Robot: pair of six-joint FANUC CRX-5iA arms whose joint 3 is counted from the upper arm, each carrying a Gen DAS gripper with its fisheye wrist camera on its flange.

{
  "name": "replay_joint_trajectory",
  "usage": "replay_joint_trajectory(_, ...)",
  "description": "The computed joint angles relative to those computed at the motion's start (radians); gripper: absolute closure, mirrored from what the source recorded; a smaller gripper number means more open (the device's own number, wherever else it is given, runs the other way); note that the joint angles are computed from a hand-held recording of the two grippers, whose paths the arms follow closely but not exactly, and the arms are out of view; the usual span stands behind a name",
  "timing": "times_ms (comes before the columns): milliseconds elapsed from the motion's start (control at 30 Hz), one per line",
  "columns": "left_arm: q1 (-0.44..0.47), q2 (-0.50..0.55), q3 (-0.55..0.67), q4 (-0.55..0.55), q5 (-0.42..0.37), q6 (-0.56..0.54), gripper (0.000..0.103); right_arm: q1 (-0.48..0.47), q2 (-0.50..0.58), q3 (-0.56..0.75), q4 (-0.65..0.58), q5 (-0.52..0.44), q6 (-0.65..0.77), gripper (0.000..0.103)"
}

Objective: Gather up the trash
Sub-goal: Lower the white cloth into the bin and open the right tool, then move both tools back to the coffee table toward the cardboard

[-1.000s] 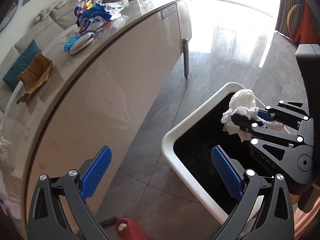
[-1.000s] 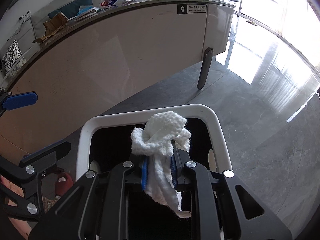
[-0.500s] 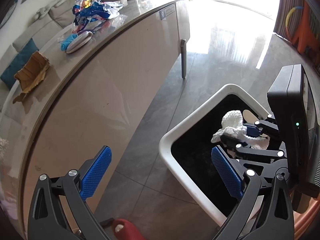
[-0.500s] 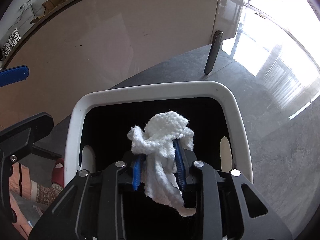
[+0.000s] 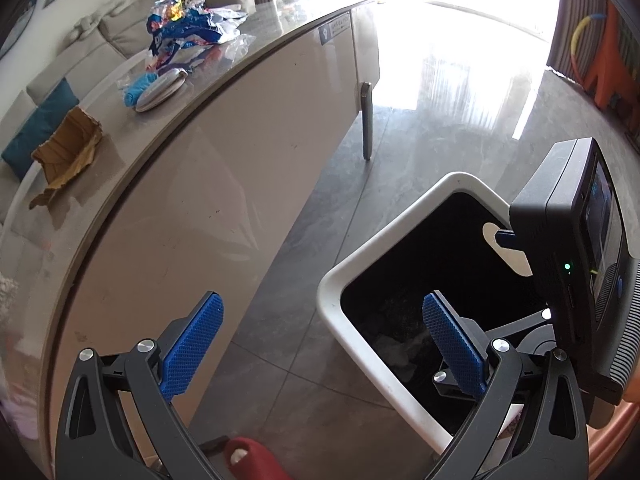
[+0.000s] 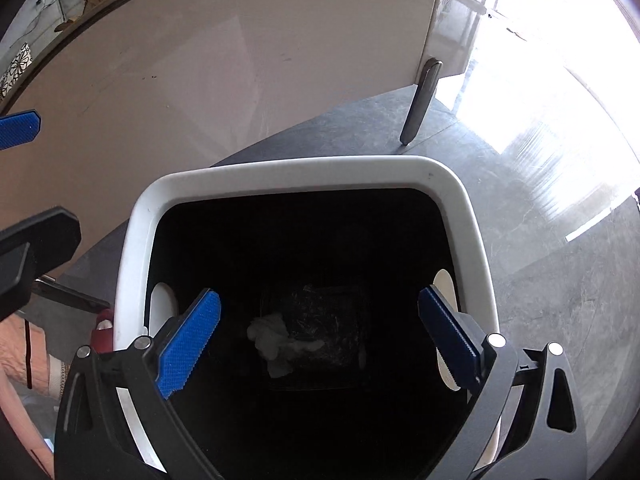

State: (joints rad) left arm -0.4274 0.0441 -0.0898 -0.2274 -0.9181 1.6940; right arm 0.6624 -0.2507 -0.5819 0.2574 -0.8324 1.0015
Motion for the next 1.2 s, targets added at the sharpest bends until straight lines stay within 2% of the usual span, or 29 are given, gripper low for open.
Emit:
replay_joint_trajectory(267, 0.015, -0.062, -0.012, -0.035, 0.020, 0.043, 0.004, 0.036, -0.114, -0.021, 0.136, 0.014, -0.136, 0.005)
replay_joint_trajectory(533, 0.084, -0.168, -0.012, -0.066, 0.046, 0.130, 0.004, 0.100, -0.162, 0.009, 0.334, 0.058, -0.218, 0.005)
replay_joint_trajectory(633, 0.104, -0.204, -0.009, -0.088, 0.041, 0.159, 0.003, 0.123, -0.178, 0.027, 0.372, 0.076, -0.226, 0.005)
replay_joint_trajectory(933, 0.161, -0.307, -0.039, -0.090, 0.053, 0.166, 0.003, 0.191, -0.199, 0.071, 0.472, 0.099, -0.253, 0.005)
replay_joint_trajectory(1200, 0.237, -0.373, -0.041, -0.098, 0.076, 0.195, 0.003, 0.228, -0.149, 0.126, 0.539, 0.156, -0.254, 0.005)
